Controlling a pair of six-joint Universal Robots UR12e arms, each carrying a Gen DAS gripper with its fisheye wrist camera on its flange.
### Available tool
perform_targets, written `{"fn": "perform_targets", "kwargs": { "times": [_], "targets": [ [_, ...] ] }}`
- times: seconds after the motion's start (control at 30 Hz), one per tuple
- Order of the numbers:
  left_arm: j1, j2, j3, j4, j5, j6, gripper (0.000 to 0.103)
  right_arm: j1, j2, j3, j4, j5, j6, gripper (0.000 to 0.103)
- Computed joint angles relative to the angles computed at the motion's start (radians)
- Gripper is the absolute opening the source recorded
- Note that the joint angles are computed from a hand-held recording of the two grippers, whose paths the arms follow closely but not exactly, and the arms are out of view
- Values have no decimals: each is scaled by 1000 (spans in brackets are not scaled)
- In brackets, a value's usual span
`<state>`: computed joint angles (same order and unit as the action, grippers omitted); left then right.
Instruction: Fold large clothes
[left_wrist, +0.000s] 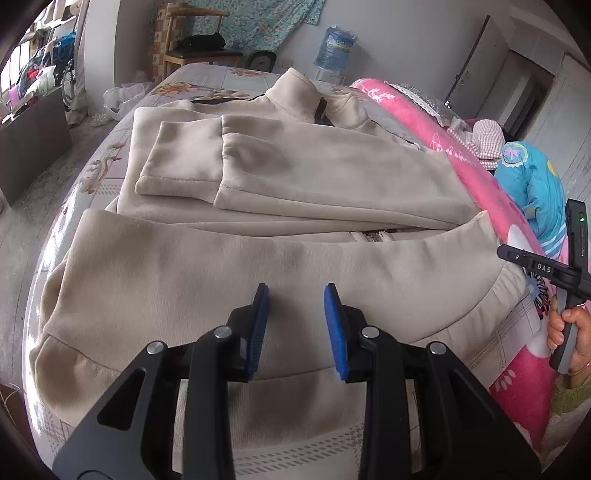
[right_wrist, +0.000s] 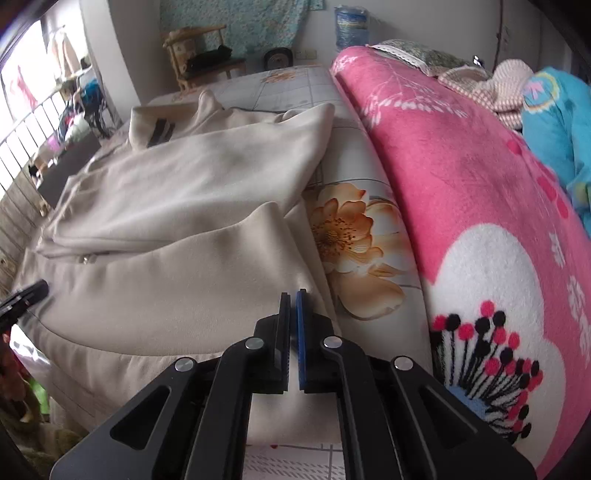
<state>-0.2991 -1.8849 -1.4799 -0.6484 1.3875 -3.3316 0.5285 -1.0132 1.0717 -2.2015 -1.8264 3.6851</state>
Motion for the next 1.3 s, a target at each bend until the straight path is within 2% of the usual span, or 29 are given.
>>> {"fn": "perform_targets", "kwargs": {
  "times": [0.13, 0.23, 0.3, 0.37, 0.47, 0.5, 0.57, 0.6, 0.63, 0.73, 0.8, 0.87, 0.93, 0.97, 1.03, 1.13, 1.23, 1.3],
  "targets": [
    [0, -2, 3, -4, -3, 1, 30, 37, 39, -85, 80, -111, -46, 3],
    [0, -2, 7, -15, -2, 4, 30, 55, 39, -87, -6, -31, -130, 9],
    [-1, -3, 9, -17, 1, 5, 30, 69, 42, -93, -14, 12, -193, 17],
    [-1, -3, 9, -16, 0, 2, 30, 80, 48, -94, 2, 24, -227, 32],
    [-1, -4, 15, -29, 1, 5, 30, 75, 60, -88, 73, 49, -201, 35],
    [-3, -5, 22, -43, 10, 9, 30, 77, 55, -79, 55, 43, -201, 35],
    [-10, 1, 31, -55, 48, 28, 29, 84, 61, -108, 100, 22, -192, 37],
    [-12, 9, 25, -34, 50, 43, 30, 91, 60, -114, 91, 0, -202, 37],
    [-14, 18, 20, -17, 42, 58, 31, 94, 57, -111, 69, 9, -217, 39],
    [-27, 28, 27, -43, 28, 122, 44, 99, 56, -112, 18, 69, -244, 47],
    [-49, 20, 44, -101, 72, 164, 51, 103, 69, -125, 13, 97, -262, 50],
    [-74, 3, 62, -162, 149, 185, 53, 107, 91, -149, 44, 101, -262, 54],
    [-84, -8, 69, -191, 187, 158, 57, 109, 111, -165, 80, 95, -252, 57],
    [-85, -7, 67, -184, 196, 147, 58, 117, 113, -162, 64, 64, -272, 58],
    [-86, -9, 76, -209, 208, 133, 61, 125, 126, -195, 110, 31, -289, 58],
    [-83, -9, 82, -230, 214, 112, 67, 124, 115, -190, 85, 34, -277, 59],
    [-86, -12, 92, -250, 225, 98, 69, 125, 110, -183, 60, 20, -287, 73],
    [-88, -17, 101, -263, 235, 91, 71, 124, 123, -198, 101, 8, -302, 77]
  ]
}}
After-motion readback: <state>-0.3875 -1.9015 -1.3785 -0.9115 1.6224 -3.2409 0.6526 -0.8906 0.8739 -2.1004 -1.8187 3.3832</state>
